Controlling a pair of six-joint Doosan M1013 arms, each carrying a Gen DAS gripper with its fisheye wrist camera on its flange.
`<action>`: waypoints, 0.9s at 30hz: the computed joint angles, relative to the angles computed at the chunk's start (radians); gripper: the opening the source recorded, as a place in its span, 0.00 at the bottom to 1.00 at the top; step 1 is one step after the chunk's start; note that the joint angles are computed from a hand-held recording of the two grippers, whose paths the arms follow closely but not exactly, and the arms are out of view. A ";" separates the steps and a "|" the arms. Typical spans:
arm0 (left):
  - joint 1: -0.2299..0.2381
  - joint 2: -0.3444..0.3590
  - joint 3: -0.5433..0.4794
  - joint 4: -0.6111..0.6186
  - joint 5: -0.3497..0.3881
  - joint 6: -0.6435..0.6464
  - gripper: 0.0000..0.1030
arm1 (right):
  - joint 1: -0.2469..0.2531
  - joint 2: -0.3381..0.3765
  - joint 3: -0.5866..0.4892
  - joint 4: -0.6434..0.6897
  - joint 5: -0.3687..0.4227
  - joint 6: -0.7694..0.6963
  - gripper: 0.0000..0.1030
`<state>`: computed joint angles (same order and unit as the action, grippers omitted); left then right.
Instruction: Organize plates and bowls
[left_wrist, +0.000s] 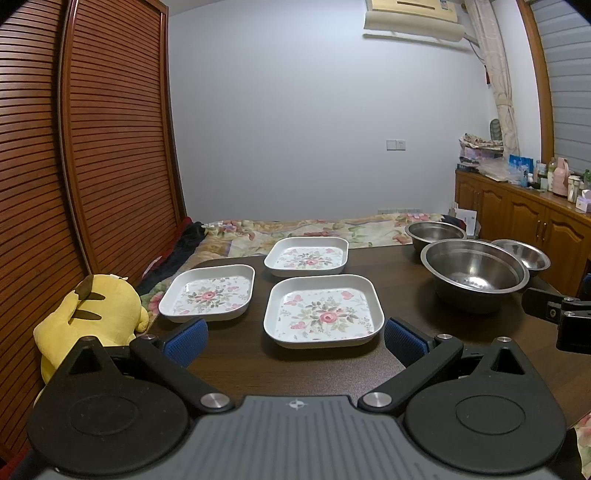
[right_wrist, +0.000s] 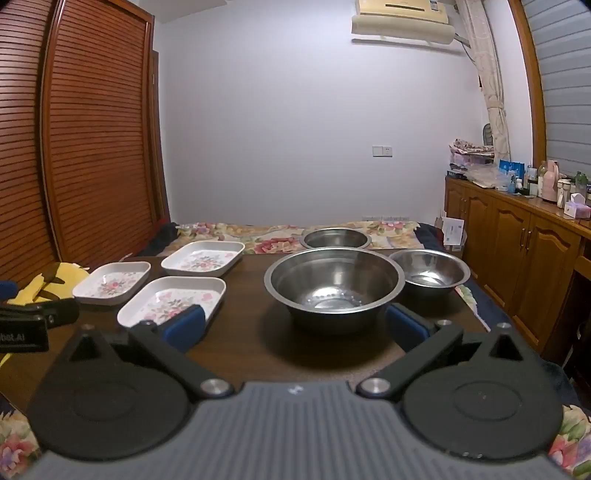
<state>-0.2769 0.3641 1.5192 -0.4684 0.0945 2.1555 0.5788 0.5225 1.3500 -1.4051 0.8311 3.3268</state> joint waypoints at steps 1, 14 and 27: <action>0.000 0.000 0.000 0.000 0.000 0.000 1.00 | 0.000 0.001 -0.002 0.001 0.001 -0.002 1.00; 0.000 0.000 0.000 -0.003 0.000 0.003 1.00 | 0.001 0.003 0.001 -0.006 0.002 0.007 1.00; 0.000 0.000 0.000 0.002 0.000 -0.002 1.00 | 0.001 -0.001 0.005 -0.005 0.000 0.007 1.00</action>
